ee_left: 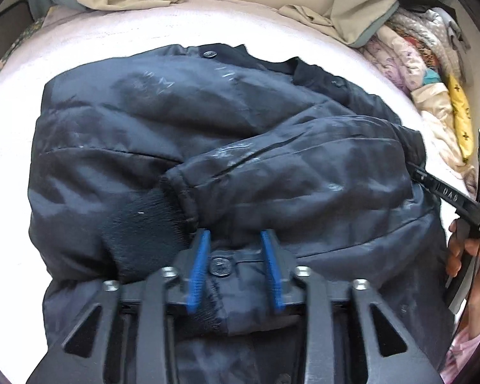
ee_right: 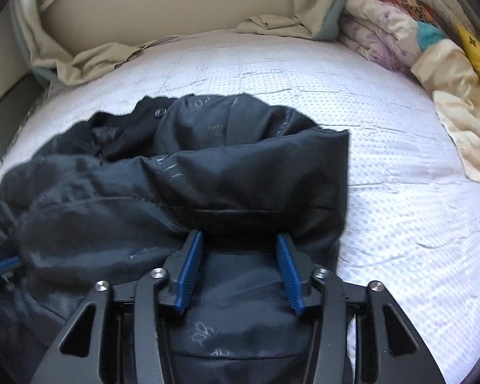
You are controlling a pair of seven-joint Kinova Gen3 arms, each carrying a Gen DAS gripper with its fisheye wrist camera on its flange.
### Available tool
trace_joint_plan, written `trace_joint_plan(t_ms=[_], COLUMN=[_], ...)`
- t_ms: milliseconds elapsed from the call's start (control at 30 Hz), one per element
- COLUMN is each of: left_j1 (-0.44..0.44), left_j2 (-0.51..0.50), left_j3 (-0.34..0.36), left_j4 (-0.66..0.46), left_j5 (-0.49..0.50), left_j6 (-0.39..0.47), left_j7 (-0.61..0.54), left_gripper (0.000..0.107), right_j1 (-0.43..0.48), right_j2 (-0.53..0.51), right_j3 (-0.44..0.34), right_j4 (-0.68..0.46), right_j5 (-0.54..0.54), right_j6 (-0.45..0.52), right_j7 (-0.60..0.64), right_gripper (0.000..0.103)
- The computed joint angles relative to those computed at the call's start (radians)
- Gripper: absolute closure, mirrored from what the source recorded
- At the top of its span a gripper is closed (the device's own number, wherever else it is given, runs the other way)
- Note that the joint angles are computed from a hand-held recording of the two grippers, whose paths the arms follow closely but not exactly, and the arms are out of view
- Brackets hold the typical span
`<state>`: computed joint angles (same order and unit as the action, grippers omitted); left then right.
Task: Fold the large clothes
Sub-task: 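Pull the knit cuff across the jacket with the left tool while the right tool pins the jacket, then grasp the jacket hem with both tools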
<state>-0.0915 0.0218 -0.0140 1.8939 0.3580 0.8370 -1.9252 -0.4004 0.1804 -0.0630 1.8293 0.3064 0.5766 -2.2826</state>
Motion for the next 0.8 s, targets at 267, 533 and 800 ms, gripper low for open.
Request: trace_joint_plan(t_ms=[267,533,800], left_j1=[-0.215,-0.090,-0.076], left_j2=[-0.157,-0.208,-0.213], left_j3=[0.307,0.047,-0.215], left_j4=[0.044,0.005,-0.021], left_j5=[-0.234,-0.239,-0.050], left_j6=[-0.070,0.041,0.248], left_j7=[0.158,0.135,-0.067], left_gripper=[0.016,0.015,0.015], right_j1=[-0.124,0.135,0.037], right_j2=[-0.158,-0.199,-0.224], right_j3=[0.106,-0.044,0.236], right_j4=[0.013,0.050,0.173], right_j5=[0.006,-0.319,-0.632], right_j6=[0.050,0.132,0.269], right_j7=[-0.004,0.234,0.470], right_gripper=[0.040,0.037,0.036])
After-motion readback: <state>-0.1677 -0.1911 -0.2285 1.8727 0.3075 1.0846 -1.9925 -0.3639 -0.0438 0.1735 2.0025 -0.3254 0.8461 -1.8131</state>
